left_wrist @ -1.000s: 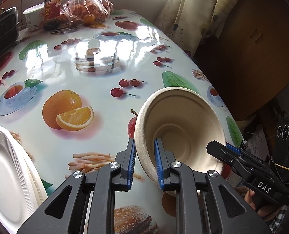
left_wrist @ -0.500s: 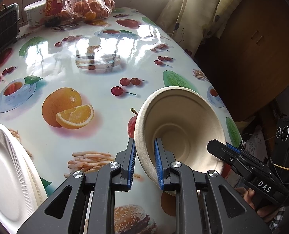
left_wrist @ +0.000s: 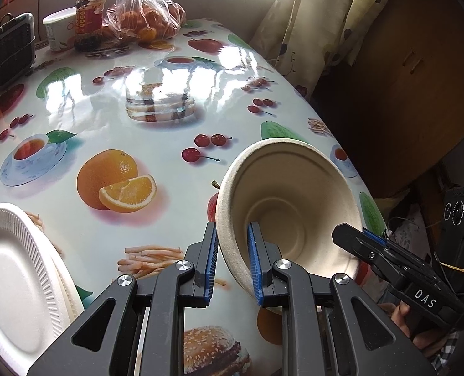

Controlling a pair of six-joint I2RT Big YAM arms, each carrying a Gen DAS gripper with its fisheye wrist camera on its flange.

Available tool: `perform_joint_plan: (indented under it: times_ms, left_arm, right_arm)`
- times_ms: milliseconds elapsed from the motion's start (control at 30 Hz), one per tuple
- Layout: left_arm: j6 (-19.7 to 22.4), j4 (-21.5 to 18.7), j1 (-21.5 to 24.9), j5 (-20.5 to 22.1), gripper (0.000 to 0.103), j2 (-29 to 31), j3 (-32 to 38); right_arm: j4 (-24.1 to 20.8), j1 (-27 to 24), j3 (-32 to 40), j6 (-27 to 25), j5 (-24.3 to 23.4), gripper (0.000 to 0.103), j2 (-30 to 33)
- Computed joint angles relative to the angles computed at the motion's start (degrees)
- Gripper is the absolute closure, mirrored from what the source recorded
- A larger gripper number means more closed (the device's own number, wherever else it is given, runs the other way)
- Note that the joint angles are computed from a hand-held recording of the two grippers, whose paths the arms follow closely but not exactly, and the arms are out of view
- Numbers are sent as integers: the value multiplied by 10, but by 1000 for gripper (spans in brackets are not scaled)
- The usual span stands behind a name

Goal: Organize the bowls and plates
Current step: 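Carry the bowl stack and lower it onto the white plate stack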

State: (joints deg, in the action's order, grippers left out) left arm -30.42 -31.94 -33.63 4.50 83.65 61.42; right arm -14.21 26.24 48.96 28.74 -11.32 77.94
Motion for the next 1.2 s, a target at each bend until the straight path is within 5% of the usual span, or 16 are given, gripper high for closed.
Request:
perform_joint_plan:
  times_ms: [1200]
  left_arm:
    - [-40, -18, 62, -55, 83, -149, -104]
  right_arm:
    - [-27, 85, 90, -47, -29, 74, 50]
